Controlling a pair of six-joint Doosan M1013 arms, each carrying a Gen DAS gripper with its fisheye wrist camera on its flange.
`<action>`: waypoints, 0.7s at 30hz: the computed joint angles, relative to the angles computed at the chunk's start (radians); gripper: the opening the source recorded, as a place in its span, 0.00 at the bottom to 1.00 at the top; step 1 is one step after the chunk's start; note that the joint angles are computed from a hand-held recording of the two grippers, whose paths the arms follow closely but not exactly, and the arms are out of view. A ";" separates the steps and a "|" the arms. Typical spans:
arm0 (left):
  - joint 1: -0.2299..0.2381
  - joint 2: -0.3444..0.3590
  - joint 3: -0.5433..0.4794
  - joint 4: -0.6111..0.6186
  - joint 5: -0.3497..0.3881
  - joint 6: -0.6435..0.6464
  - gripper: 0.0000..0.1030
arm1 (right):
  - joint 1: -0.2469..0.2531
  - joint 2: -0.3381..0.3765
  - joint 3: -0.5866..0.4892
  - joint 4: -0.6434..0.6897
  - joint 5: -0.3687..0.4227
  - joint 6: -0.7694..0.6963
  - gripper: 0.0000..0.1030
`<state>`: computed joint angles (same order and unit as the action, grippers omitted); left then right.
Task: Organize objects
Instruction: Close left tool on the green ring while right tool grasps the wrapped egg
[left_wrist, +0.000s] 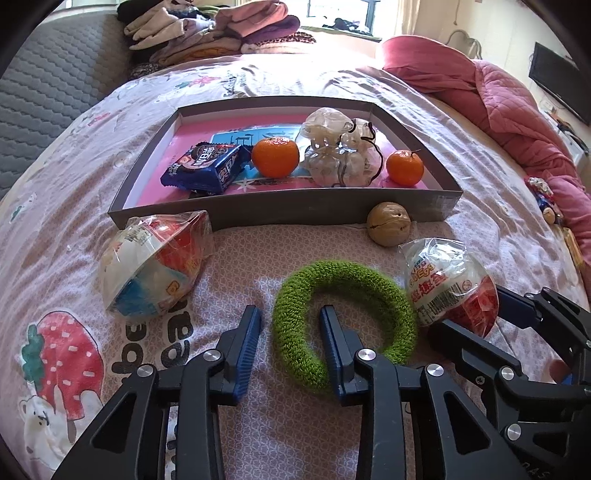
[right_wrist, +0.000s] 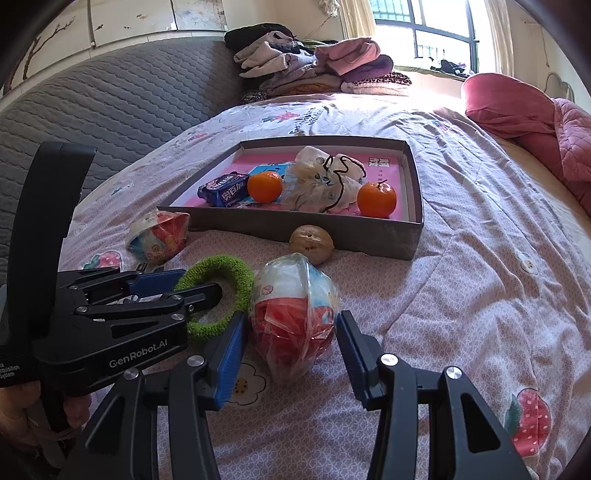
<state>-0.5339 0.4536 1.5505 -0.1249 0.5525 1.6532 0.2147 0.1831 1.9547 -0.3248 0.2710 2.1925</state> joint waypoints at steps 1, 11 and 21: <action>0.001 0.000 0.000 -0.009 0.000 0.008 0.25 | 0.000 0.000 0.000 0.001 0.000 -0.002 0.48; 0.017 -0.007 0.010 -0.118 -0.002 0.090 0.13 | 0.000 -0.002 0.001 0.024 -0.003 -0.030 0.48; 0.014 -0.028 0.031 -0.113 -0.018 0.099 0.12 | 0.000 -0.008 0.005 -0.006 -0.005 -0.002 0.48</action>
